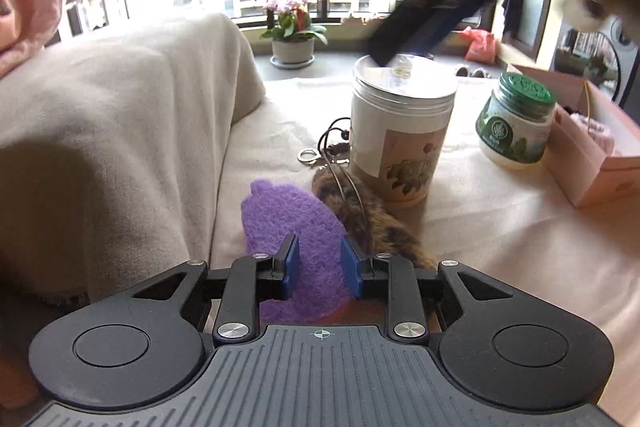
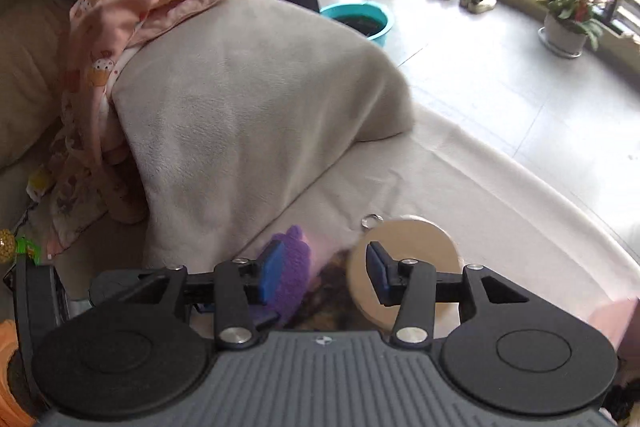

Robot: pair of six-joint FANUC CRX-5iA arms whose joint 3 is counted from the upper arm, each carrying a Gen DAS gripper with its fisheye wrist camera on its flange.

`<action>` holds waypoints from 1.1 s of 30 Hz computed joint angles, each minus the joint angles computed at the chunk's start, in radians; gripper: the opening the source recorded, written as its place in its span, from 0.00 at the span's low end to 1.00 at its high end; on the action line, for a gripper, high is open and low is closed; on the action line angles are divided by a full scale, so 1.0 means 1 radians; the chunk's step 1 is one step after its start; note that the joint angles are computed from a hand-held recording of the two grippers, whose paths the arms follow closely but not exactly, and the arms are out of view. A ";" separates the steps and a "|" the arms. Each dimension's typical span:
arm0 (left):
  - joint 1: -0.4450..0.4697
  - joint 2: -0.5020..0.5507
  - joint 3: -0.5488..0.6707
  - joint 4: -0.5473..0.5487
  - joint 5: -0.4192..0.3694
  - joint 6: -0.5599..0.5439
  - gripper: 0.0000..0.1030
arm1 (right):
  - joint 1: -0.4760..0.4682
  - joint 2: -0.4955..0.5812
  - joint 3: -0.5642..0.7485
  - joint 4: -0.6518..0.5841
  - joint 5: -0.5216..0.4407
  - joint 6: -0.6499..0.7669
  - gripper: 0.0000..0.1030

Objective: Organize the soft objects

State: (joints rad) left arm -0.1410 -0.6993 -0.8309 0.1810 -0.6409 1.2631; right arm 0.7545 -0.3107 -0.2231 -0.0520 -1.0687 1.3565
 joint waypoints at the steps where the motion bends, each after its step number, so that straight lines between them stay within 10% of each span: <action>1: -0.022 0.015 0.021 -0.044 -0.006 0.043 0.28 | 0.016 -0.062 -0.072 0.046 0.026 -0.047 0.47; 9: -0.166 0.128 0.140 -0.283 -0.035 0.312 0.48 | 0.234 -0.332 -0.559 0.459 0.155 -0.569 0.50; 14: -0.097 0.100 0.055 -0.070 0.025 0.106 0.78 | 0.306 -0.297 -0.732 0.703 0.234 -0.877 0.50; 18: -0.088 0.075 0.038 -0.055 0.038 0.099 0.77 | 0.282 -0.307 -0.790 0.741 0.331 -0.988 0.61; 23: -0.161 0.109 0.149 -0.383 -0.032 0.438 0.75 | 0.283 -0.329 -0.841 0.811 0.380 -1.037 0.73; 28: -0.019 0.110 0.069 -0.111 -0.008 0.208 0.75 | 0.313 -0.365 -0.910 0.919 0.391 -1.128 0.82; 33: 0.001 0.136 0.062 -0.085 -0.004 0.183 0.76 | 0.293 -0.364 -0.912 0.886 0.442 -1.059 0.96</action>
